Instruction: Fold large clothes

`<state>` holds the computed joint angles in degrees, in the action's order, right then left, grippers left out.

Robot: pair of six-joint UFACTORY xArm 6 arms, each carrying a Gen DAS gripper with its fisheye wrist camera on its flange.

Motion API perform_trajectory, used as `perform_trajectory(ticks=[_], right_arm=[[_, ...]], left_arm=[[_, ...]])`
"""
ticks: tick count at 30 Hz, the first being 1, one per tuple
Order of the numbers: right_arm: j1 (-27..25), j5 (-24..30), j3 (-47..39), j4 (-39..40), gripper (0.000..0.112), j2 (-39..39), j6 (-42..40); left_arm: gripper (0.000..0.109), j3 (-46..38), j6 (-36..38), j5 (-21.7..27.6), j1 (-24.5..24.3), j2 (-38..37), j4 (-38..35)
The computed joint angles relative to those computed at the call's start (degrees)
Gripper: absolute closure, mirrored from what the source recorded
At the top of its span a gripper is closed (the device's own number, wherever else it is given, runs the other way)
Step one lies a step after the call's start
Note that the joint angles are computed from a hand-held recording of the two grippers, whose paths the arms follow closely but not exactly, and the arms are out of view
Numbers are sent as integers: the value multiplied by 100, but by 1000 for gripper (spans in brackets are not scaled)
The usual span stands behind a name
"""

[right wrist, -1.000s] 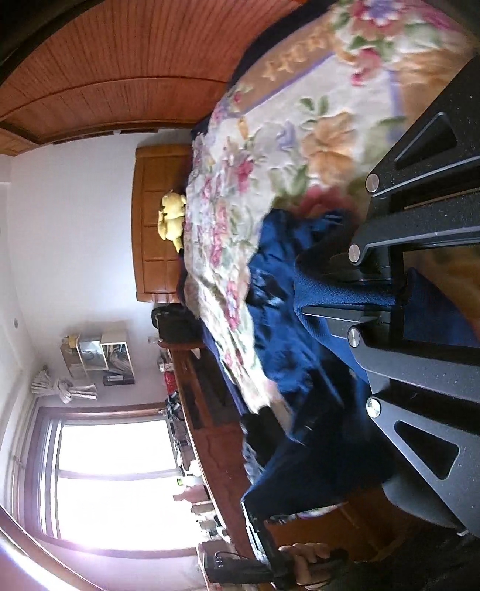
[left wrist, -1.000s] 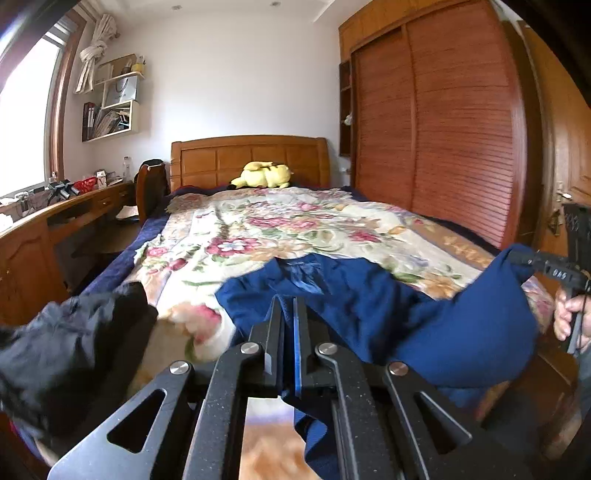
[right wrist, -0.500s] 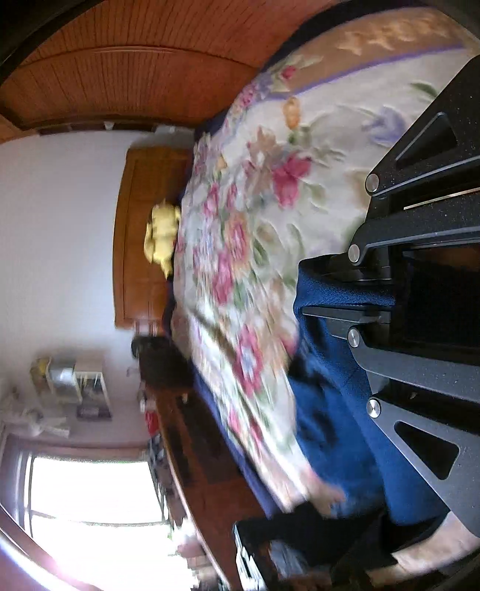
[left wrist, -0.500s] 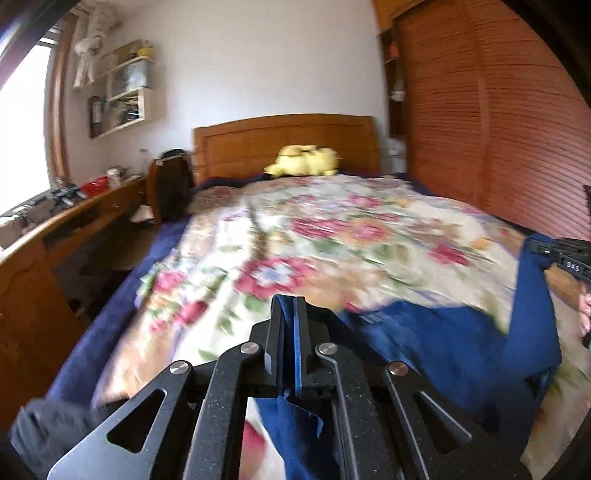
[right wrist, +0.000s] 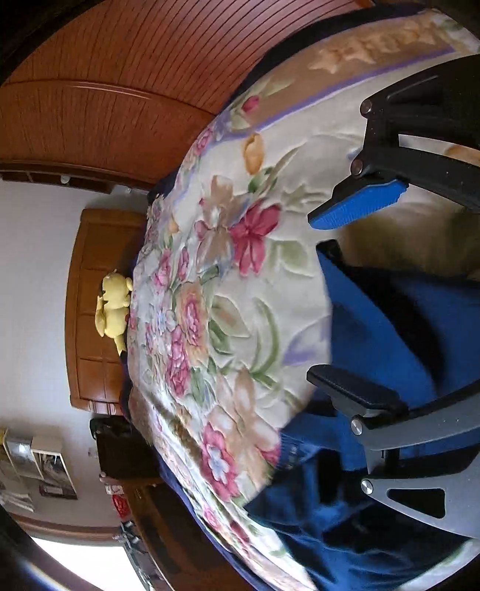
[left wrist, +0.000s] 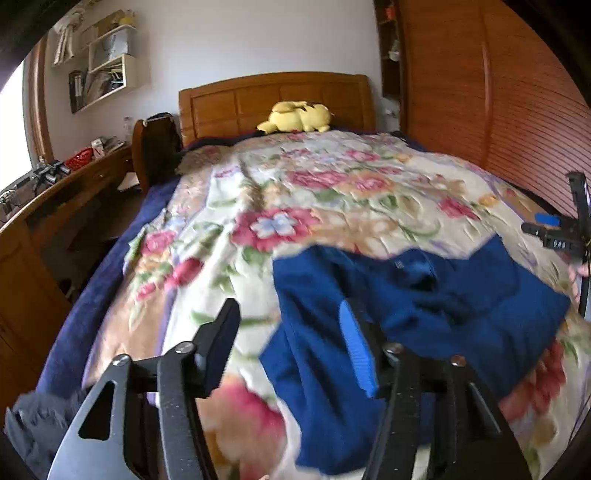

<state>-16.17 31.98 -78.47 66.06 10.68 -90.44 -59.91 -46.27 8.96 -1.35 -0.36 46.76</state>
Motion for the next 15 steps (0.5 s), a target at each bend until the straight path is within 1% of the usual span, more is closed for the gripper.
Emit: perform_trajectory(ticks=[1, 2, 4, 5, 6, 9, 13, 15], right_arm=[[-154, 228, 148, 74, 35, -146, -192], [-448, 602, 283, 25, 35, -319, -309], [-743, 1021, 444, -19, 35, -473, -407], [-881, 1205, 565, -56, 35, -564, -500], [-1000, 1310, 742, -99, 35, -692, -624], [-1277, 1634, 1037, -282, 35, -897, -760], [-1501, 1889, 1154, -493, 35, -972, -658], [-1534, 1884, 1202, -521, 35, -991, -611]], left_arm=[[44, 216, -89, -62, -15, -140, 101], [41, 332, -110, -96, -23, -211, 119], [40, 678, -200, -168, -60, -411, 175], [40, 847, -120, -211, -86, -492, 83], [40, 926, -27, -205, -107, -521, -21], [40, 1136, -127, -156, -138, -601, 45], [40, 1269, -98, -204, -155, -601, -118], [40, 1277, -119, -174, -187, -572, -137]])
